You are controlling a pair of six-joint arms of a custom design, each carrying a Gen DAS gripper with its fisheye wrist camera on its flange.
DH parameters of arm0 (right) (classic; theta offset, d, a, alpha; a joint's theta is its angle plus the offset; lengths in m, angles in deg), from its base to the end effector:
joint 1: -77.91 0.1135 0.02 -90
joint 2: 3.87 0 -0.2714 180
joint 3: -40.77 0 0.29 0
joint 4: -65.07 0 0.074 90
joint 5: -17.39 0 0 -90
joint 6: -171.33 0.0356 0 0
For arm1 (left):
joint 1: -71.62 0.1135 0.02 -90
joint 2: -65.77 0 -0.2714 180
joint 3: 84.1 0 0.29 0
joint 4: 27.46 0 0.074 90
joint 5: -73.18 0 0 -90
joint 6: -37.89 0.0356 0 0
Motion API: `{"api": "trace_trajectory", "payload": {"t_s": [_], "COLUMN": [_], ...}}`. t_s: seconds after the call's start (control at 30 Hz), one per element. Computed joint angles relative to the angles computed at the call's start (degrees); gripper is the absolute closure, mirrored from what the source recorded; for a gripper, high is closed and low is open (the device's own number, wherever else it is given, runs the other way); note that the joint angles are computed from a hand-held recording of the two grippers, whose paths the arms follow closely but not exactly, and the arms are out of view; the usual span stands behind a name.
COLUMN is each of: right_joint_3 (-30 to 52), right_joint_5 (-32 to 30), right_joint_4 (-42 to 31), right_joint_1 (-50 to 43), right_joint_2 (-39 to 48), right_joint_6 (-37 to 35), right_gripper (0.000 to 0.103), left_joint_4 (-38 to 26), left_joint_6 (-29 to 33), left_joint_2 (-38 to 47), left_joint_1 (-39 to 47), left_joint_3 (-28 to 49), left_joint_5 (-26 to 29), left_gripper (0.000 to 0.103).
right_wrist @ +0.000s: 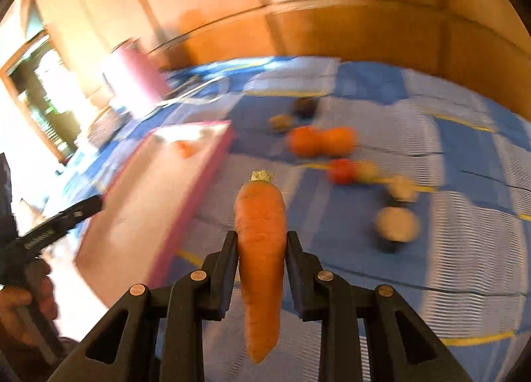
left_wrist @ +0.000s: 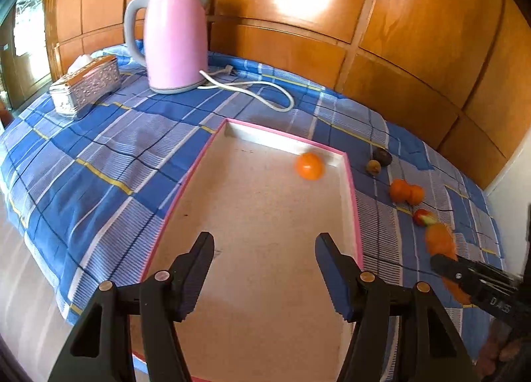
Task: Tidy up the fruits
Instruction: 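Carry the carrot into the tray and open the right tool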
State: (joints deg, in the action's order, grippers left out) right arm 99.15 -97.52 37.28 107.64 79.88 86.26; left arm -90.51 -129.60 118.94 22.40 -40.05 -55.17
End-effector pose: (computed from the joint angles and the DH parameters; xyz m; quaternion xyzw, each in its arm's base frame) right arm 0.2672 0.1698 0.1740 -0.2655 0.8902 0.2872 0.2336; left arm 0.1309 -0.1180 0.1877 -0.2772 0.8924 0.0147 0.3557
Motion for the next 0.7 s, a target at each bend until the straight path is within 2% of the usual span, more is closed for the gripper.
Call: {"api": "trace_trajectory", "payload": {"t_s": [0.27,0.37,0.47,0.7], "right_joint_3": [14.06,17.54,18.76,14.60], "right_joint_5": [-1.68,-5.08,-4.09,0.18], "right_joint_4": [-2.93,-1.73,0.15,1.81], "right_joint_1": [11.65,12.98,14.63,15.39], "right_joint_2": [12.46,16.77,18.49,15.06], "right_joint_6": [5.62,10.49,12.62,10.51], "right_gripper": [0.075,0.073,0.071,0.071], "left_joint_4": [-3.25,-3.96,-4.28,-3.50], "left_joint_6": [-2.49,-2.80,-2.88,-3.13], "left_joint_2": [-3.16,-4.15,-4.47,-2.61], "left_joint_1": [-0.05,-0.02,0.03,-0.95], "left_joint_3": [-1.73,-2.09,-2.42,-1.81], "left_joint_5": [-0.36,-0.31,-0.11,-0.43], "left_gripper": [0.039,0.039,0.039,0.039]}}
